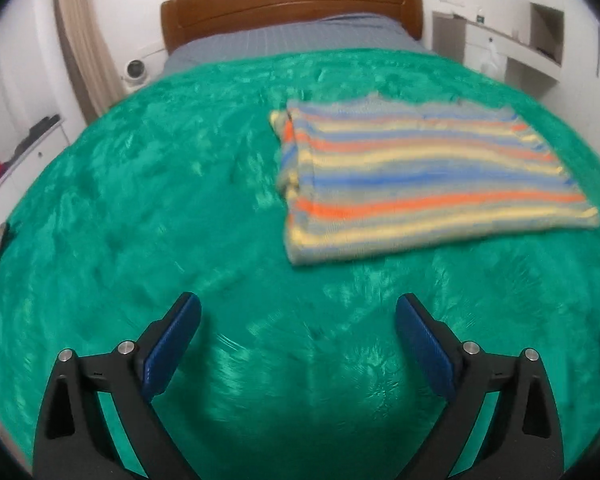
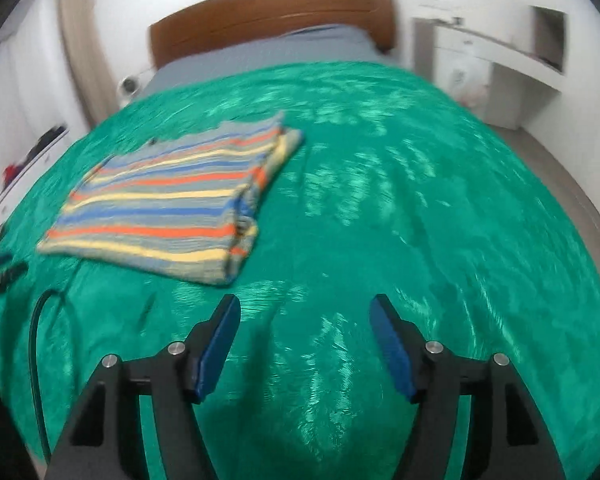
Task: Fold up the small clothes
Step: 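Release the hem and withdraw both grippers from the folded sweater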
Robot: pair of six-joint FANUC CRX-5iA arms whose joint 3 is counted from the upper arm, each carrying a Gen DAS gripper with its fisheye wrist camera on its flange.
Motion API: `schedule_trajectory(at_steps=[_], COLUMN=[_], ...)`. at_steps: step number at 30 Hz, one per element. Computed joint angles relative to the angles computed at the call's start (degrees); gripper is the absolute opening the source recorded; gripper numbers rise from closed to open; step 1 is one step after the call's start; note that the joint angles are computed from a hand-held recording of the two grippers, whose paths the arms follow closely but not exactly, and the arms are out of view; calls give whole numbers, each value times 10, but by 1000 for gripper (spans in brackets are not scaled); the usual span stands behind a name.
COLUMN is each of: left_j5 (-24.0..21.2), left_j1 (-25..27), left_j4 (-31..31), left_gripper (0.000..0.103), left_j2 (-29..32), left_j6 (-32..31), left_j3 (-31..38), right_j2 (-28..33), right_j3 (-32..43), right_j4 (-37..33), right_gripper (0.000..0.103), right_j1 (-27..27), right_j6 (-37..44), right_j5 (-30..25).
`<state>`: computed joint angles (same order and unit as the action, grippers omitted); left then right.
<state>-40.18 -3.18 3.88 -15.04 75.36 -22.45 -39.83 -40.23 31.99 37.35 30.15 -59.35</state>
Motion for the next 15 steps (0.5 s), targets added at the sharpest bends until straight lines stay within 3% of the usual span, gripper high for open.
schedule_trajectory(at_steps=[2,4,8,15], left_j5=[32,64,60,75], left_j1=[-2,12,31,27], left_j4=[-2,38,102,98], left_gripper=[100,101,102,103], left_j2=[-6,-20,-15,-20], left_j6=[-2,-33,-80,-75], left_j3=[-31,-62,-75,-84], right_j2=[0,-1,5,26], right_j3=[-22,-42,-62,-71], right_j4=[26,32,65,86], right_gripper=[67,67,72,76], right_j1=[5,0,5,1], right_j6=[-54,-86,-109,-116], right_j5=[2,10,15,25])
